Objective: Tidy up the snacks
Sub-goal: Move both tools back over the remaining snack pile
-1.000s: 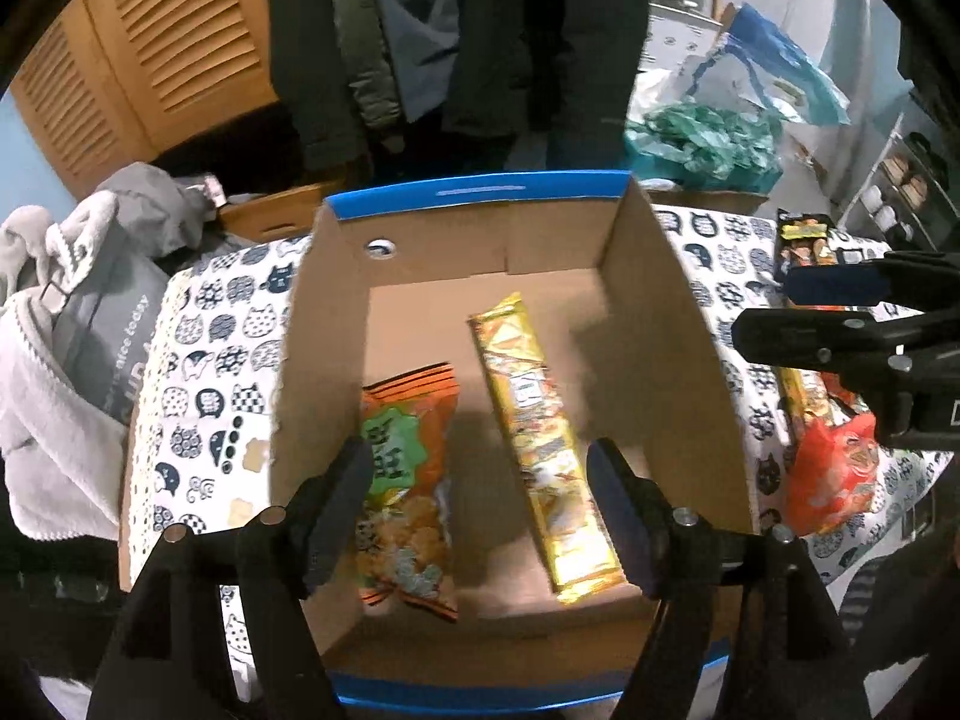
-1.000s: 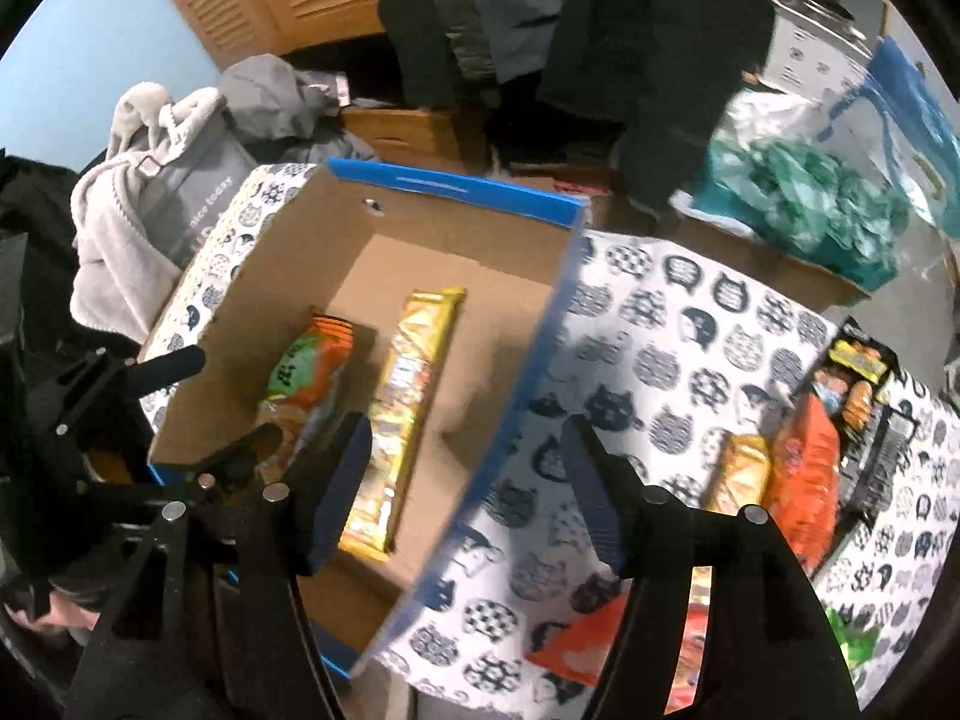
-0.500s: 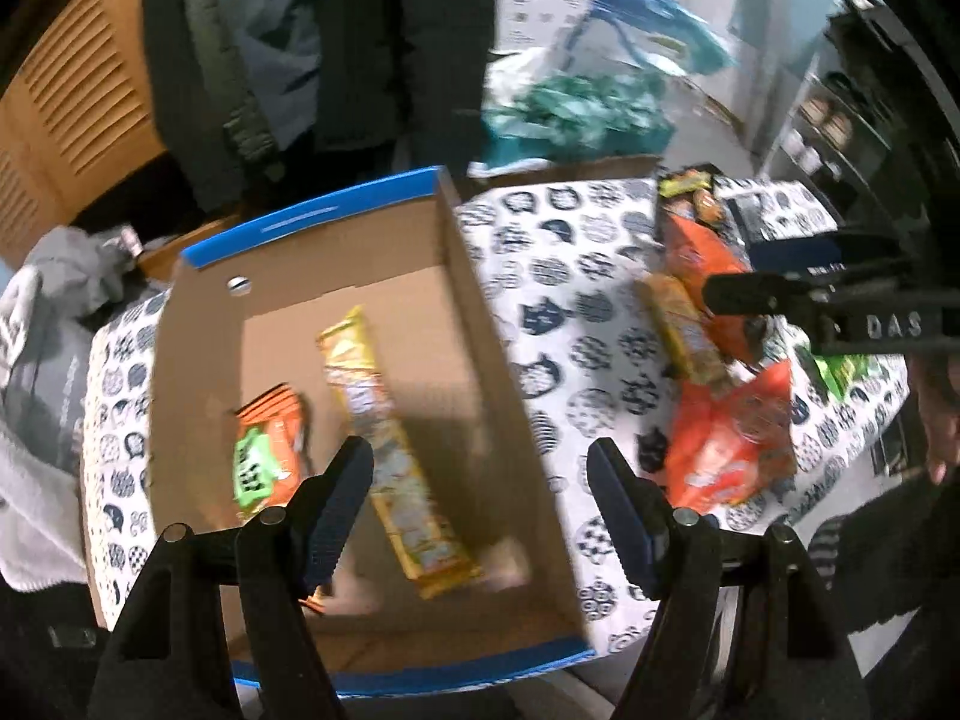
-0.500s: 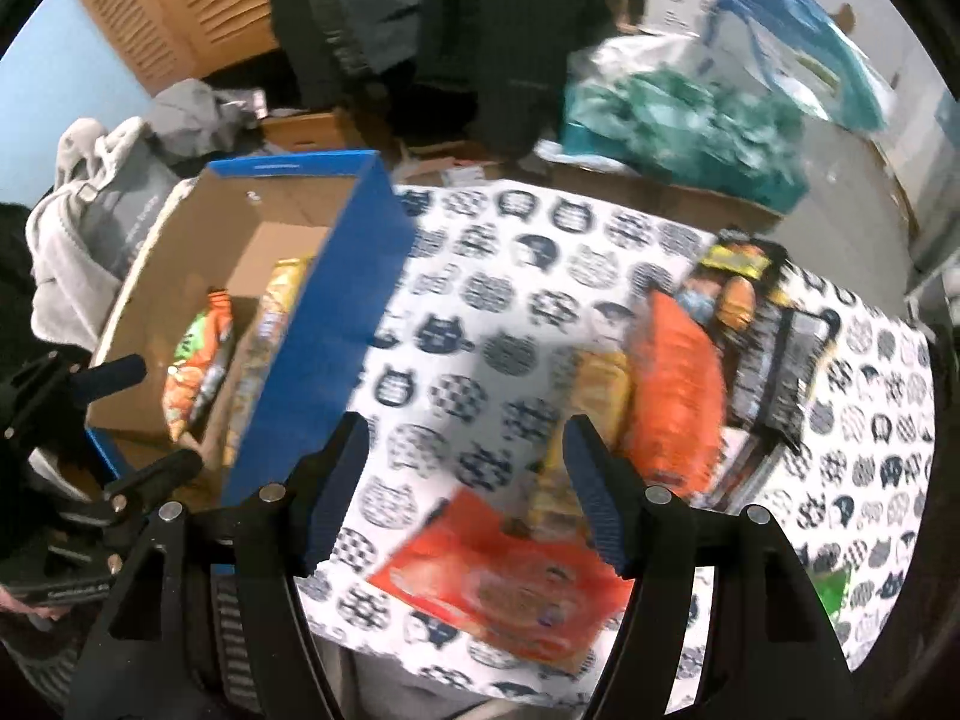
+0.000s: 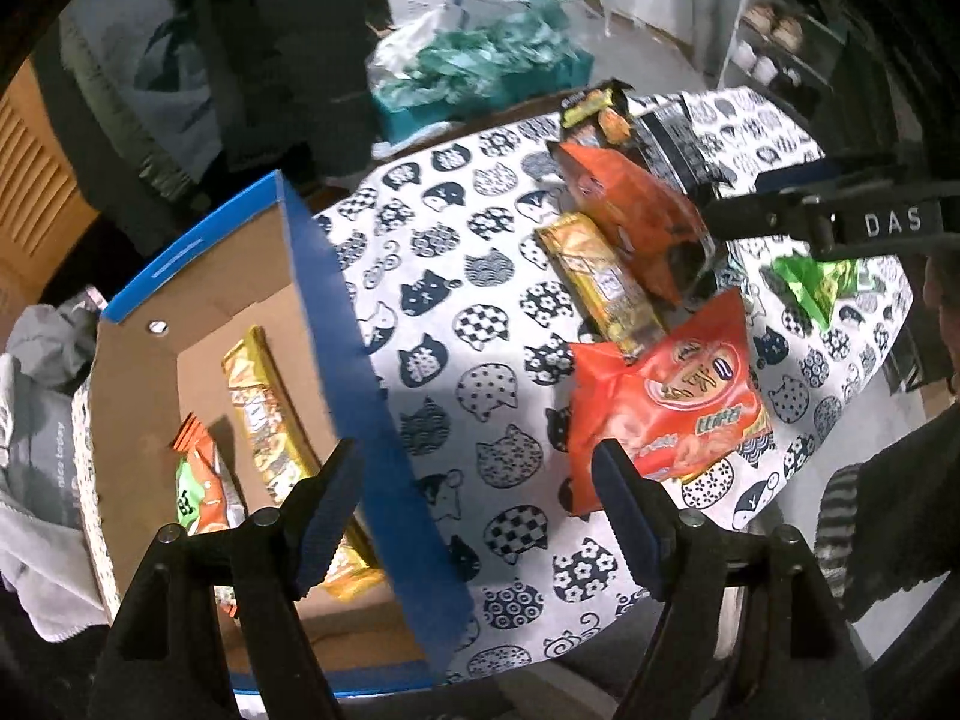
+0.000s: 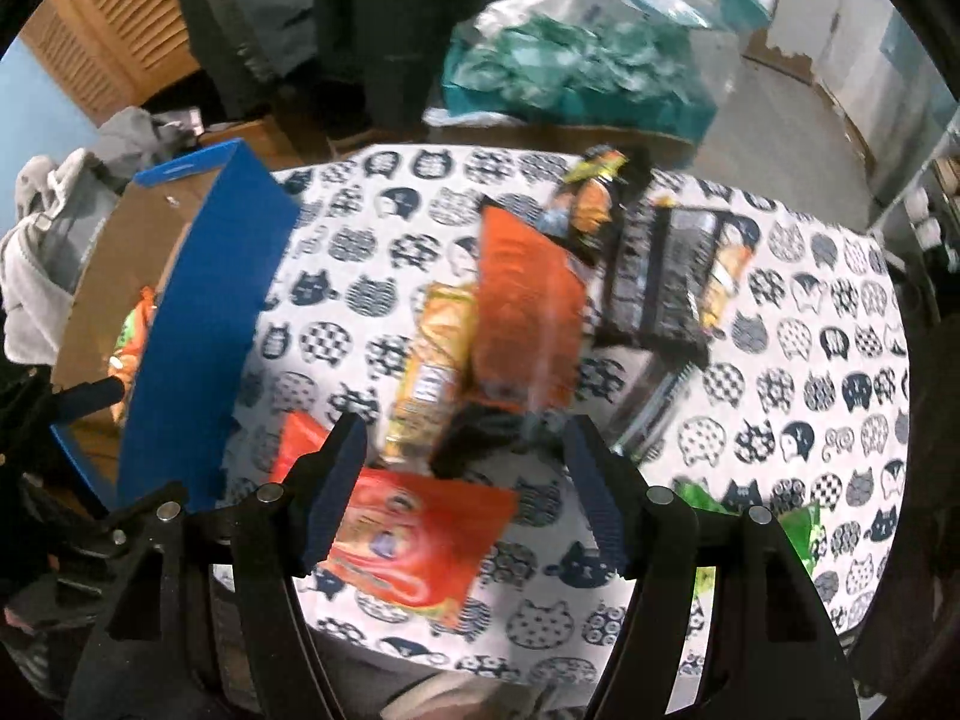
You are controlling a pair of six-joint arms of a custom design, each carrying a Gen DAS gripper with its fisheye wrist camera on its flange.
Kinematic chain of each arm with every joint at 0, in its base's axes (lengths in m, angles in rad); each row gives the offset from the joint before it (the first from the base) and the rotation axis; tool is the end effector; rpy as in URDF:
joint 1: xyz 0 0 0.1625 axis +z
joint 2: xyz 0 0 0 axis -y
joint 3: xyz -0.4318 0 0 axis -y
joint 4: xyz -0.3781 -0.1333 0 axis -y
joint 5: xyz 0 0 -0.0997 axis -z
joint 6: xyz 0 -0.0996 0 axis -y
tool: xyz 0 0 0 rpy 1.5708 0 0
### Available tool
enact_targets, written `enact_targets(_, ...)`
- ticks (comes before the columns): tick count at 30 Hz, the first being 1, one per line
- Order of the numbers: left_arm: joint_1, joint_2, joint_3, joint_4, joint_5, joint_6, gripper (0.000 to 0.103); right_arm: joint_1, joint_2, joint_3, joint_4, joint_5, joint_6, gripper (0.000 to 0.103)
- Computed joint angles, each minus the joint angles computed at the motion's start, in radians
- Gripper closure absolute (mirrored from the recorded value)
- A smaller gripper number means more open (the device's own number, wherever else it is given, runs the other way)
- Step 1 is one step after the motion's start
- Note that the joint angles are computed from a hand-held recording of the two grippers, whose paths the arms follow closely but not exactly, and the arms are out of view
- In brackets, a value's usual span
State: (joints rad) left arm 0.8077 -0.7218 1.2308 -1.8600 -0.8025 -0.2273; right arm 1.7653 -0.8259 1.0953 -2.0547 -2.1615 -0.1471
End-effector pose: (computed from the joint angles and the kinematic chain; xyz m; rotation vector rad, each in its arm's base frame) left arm -0.3623 -0.6719 0.1719 0.7255 2.2456 -0.2240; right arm 0.2256 -0.7426 0.3197 0.3500 -2.5187 0.2919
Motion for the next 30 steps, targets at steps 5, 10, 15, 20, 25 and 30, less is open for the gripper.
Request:
enact_targets(5,-0.003,0.033,-0.016,0.048,-0.008,-0.018,0.024,-0.026,-0.020,0.038,-0.009,-0.007,-0.005,0.034)
enact_targets(10,-0.005,0.059,-0.019,0.097,0.003,-0.041,0.024,-0.048,-0.026,0.074,-0.014,-0.020,-0.016,0.034)
enact_targets(15,-0.006,0.095,-0.024,0.148,0.045,-0.057,0.024,-0.069,-0.022,0.088,-0.002,-0.018,-0.018,0.034)
enact_targets(20,0.001,0.130,-0.044,0.181,0.111,-0.089,0.023,-0.077,-0.031,0.112,0.007,-0.021,-0.022,0.034)
enact_targets(25,0.021,0.170,-0.104,0.244,0.149,-0.156,0.023,-0.082,-0.049,0.150,0.026,-0.027,-0.018,0.034)
enact_targets(30,0.036,0.193,-0.163,0.262,0.135,-0.202,0.023,-0.077,-0.066,0.188,0.028,-0.031,-0.034,0.034)
